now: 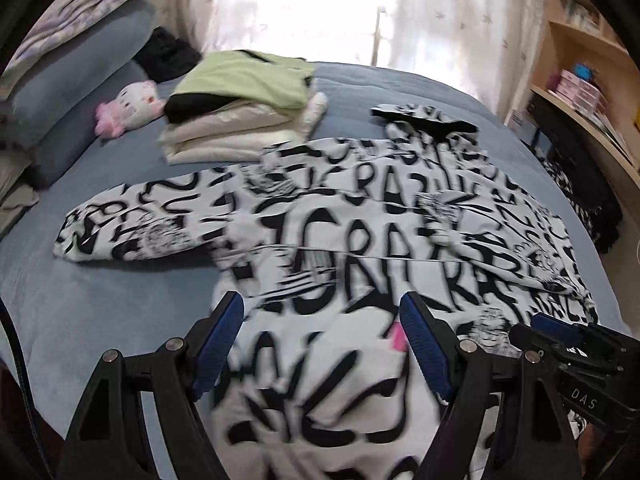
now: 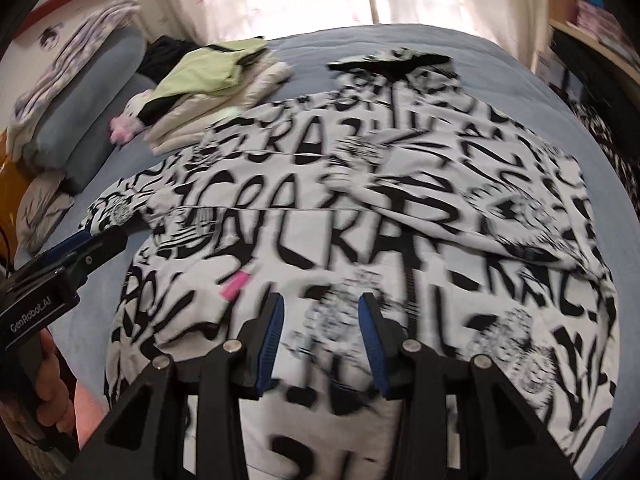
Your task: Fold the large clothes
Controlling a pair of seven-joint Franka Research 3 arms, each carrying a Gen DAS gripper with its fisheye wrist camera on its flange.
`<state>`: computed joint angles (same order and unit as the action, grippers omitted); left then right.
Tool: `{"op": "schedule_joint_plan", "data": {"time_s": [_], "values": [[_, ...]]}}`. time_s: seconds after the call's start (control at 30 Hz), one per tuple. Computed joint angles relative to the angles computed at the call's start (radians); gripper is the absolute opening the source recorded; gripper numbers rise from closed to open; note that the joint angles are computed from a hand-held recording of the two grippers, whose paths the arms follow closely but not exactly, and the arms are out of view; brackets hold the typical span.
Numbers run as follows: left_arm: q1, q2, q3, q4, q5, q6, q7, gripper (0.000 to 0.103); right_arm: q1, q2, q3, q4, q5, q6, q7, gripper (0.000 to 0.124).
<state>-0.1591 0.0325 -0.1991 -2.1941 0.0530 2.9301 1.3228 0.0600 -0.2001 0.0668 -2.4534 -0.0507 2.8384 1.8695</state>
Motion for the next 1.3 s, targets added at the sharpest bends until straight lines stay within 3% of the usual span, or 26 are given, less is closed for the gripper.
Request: {"op": "schedule_joint_plan", "data": {"time_s": [0.27, 0.47, 0.63, 0.73, 0.8, 0.93, 1.13, 1.3], "values": [[0.074, 0.030, 0.017, 0.005, -0.195, 0.009, 0.180, 0.079, 0.048, 0.145, 0.038, 0.145, -0.158, 0.026, 0.150, 0.039], [0.155, 0.069, -0.013, 0.030, -0.424, -0.001, 0.395, 0.079, 0.140, 0.265, -0.009, 0.266, -0.292, 0.034, 0.287, 0.039], [0.226, 0.122, -0.027, 0.067, -0.550, -0.031, 0.501, 0.079, 0.227, 0.371, -0.058, 0.375, -0.314, 0.021, 0.305, 0.039], [0.320, 0.165, -0.073, 0.115, -0.789, -0.101, 0.675, 0.079, 0.278, 0.438, -0.090, 0.444, -0.314, 0.020, 0.309, 0.039], [0.360, 0.204, -0.075, 0.155, -0.908, -0.152, 0.753, 0.079, 0.310, 0.481, -0.114, 0.490, -0.315, 0.019, 0.314, 0.039], [0.399, 0.293, -0.047, 0.252, -0.977, -0.233, 0.787, 0.079, 0.349, 0.563, -0.139, 0.582, -0.280, -0.007, 0.289, 0.039], [0.480, 0.444, -0.057, 0.425, -1.063, -0.355, 0.795, 0.079, 0.383, 0.663, -0.165, 0.694, -0.206, -0.018, 0.255, 0.039], [0.526, 0.554, -0.084, 0.540, -1.096, -0.385, 0.749, 0.079, 0.399, 0.694, -0.181, 0.722, -0.162, -0.006, 0.232, 0.039]]}}
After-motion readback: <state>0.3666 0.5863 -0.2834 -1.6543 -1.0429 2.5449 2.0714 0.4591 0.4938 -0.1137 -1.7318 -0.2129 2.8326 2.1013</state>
